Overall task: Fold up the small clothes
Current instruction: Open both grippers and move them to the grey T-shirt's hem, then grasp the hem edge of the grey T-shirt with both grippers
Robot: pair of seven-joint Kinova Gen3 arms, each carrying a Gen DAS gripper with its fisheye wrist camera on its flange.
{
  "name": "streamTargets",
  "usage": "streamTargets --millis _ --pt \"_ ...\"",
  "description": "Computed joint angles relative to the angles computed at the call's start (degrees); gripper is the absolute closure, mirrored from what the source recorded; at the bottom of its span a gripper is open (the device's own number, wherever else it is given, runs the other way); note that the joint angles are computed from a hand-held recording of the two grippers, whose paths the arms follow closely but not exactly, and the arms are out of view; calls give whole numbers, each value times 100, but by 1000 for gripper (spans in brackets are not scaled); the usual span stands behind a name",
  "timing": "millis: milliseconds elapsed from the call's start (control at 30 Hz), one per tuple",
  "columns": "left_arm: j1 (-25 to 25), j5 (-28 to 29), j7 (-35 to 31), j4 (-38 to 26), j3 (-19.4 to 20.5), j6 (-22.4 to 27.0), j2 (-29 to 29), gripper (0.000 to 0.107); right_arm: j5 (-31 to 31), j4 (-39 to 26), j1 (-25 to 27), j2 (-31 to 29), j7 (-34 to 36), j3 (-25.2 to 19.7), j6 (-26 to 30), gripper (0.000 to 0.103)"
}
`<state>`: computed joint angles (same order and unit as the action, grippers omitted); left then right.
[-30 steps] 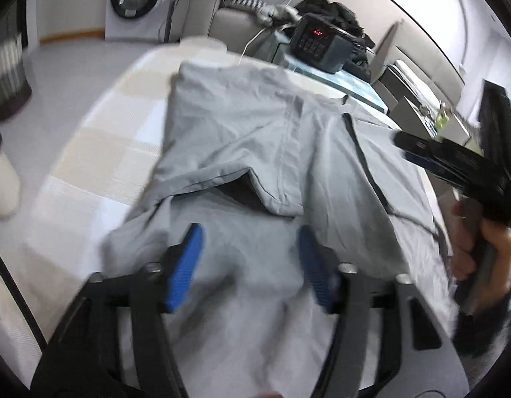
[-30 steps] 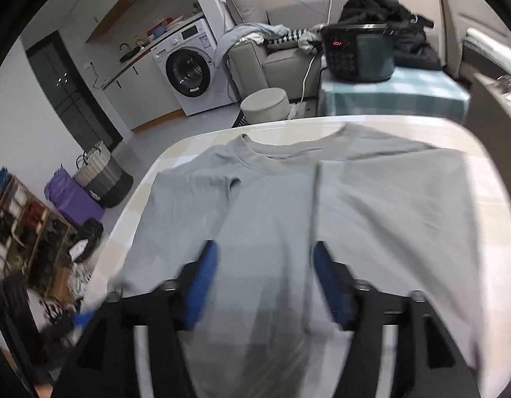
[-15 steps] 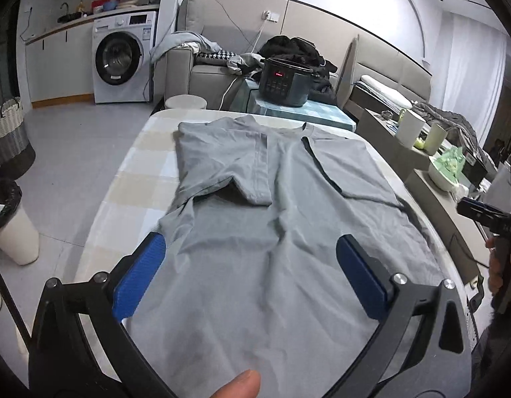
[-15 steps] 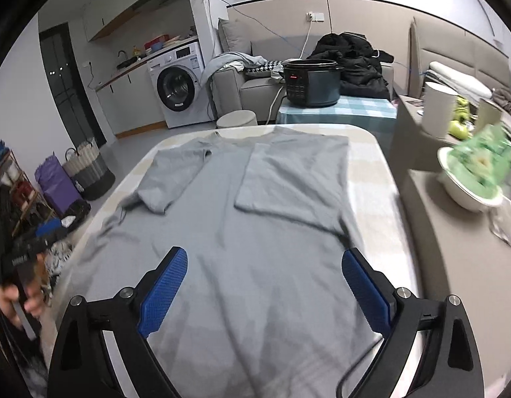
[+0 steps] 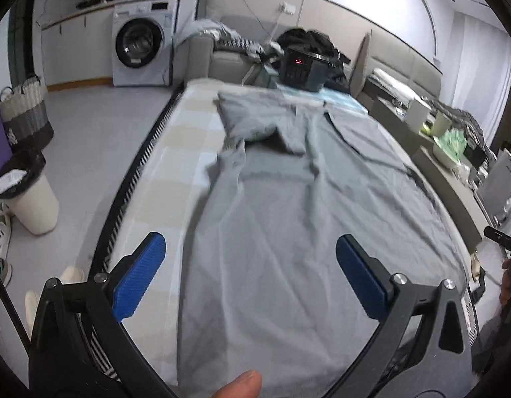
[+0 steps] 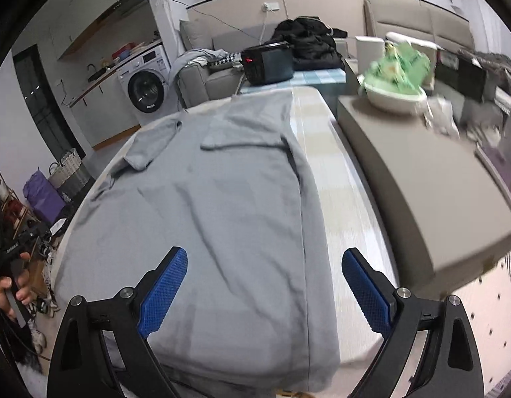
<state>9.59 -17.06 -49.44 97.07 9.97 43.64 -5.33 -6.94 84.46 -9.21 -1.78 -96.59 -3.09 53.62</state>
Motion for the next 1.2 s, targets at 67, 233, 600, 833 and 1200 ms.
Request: streamTargets --millis 67,233,600,833,1200 --pt "16 99 -57 84 -16 107 4 5 -358 182 96 -3 79 60 -23 7" --pt "-21 252 -24 335 -98 215 20 5 -623 565 756 -34 244 -483 -159 7" --pt "-276 1392 -810 939 -427 512 -338 33 -1506 1132 1057 -203 833 -169 -122 14" --pt "-226 577 -201 901 73 598 -174 90 -670 1354 919 -299 138 -459 -744 48" --pt "82 1088 -918 1017 -467 1115 -594 95 -700 1502 -157 -645 543 1165 -198 63"
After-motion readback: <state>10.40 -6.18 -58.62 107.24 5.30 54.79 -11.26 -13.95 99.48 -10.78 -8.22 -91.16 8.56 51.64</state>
